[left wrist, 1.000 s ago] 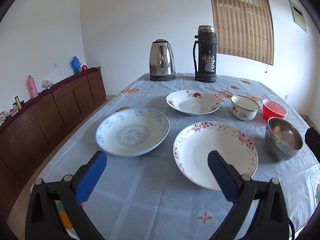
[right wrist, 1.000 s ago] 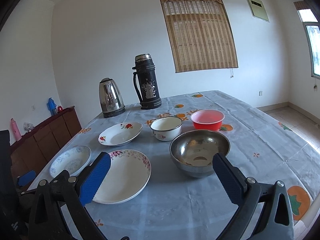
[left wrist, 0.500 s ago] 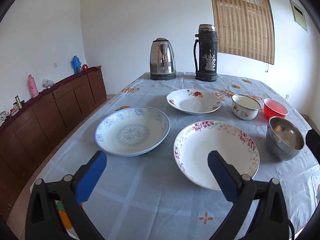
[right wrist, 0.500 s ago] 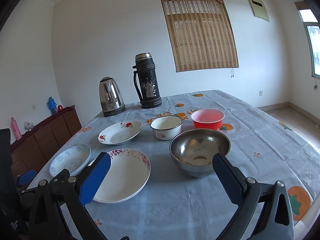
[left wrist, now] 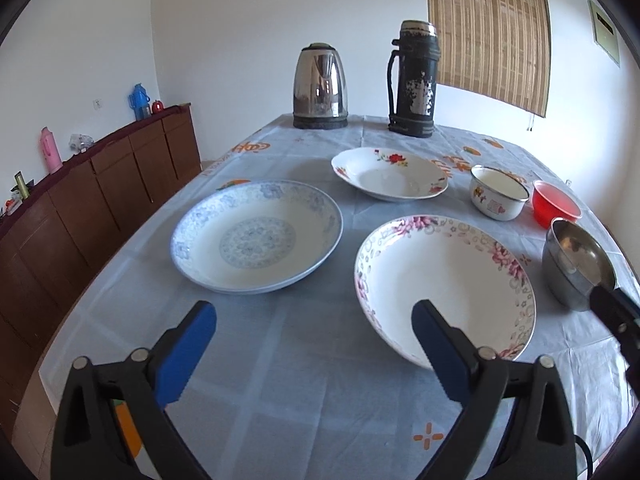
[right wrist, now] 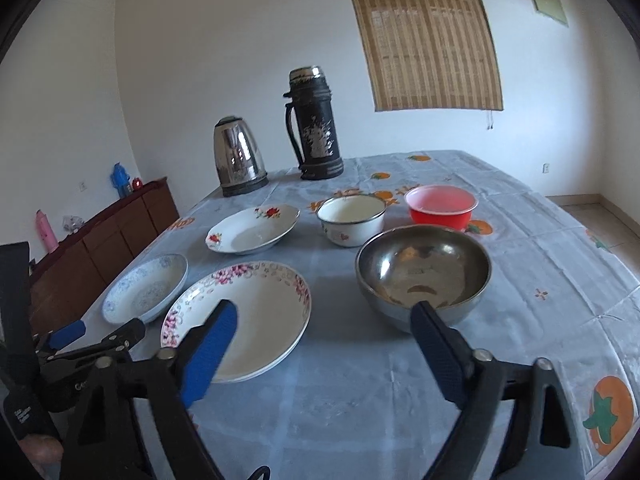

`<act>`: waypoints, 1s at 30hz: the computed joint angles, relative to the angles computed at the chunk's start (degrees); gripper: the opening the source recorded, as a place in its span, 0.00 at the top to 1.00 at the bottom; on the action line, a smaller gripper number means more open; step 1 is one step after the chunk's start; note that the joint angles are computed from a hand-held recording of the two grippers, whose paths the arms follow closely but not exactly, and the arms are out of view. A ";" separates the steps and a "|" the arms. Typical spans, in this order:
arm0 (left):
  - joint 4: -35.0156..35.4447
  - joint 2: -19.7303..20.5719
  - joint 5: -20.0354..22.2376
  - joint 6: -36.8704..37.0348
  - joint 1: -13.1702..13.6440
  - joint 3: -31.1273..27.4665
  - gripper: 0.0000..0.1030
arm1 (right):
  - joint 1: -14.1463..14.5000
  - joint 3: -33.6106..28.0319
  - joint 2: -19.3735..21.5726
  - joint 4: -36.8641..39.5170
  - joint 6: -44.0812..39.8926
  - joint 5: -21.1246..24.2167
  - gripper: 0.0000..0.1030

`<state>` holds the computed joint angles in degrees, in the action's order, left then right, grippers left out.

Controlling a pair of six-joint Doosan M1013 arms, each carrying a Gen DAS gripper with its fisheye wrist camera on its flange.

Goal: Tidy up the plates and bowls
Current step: 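Move the open left gripper to the rim of the pink-floral deep plate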

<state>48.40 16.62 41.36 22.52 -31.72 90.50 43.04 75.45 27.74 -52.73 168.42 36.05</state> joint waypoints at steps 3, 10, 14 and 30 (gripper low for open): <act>-6.43 0.54 -1.83 5.07 1.03 -0.94 0.14 | -2.07 -1.35 1.06 16.30 -12.21 -3.67 0.49; -11.79 2.04 -2.14 8.36 1.98 -2.77 0.22 | -4.01 -3.47 3.07 30.36 -23.06 -4.86 0.49; -12.28 2.55 -1.84 8.73 2.19 -3.50 0.22 | -4.10 -3.87 3.07 29.71 -23.73 -4.39 0.49; -19.64 5.59 0.10 14.34 3.27 -7.26 0.42 | -6.78 -8.97 6.64 43.95 -37.23 -2.27 0.49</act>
<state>28.76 22.21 41.46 36.86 -28.45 83.24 36.26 66.48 34.39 -8.78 131.19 33.78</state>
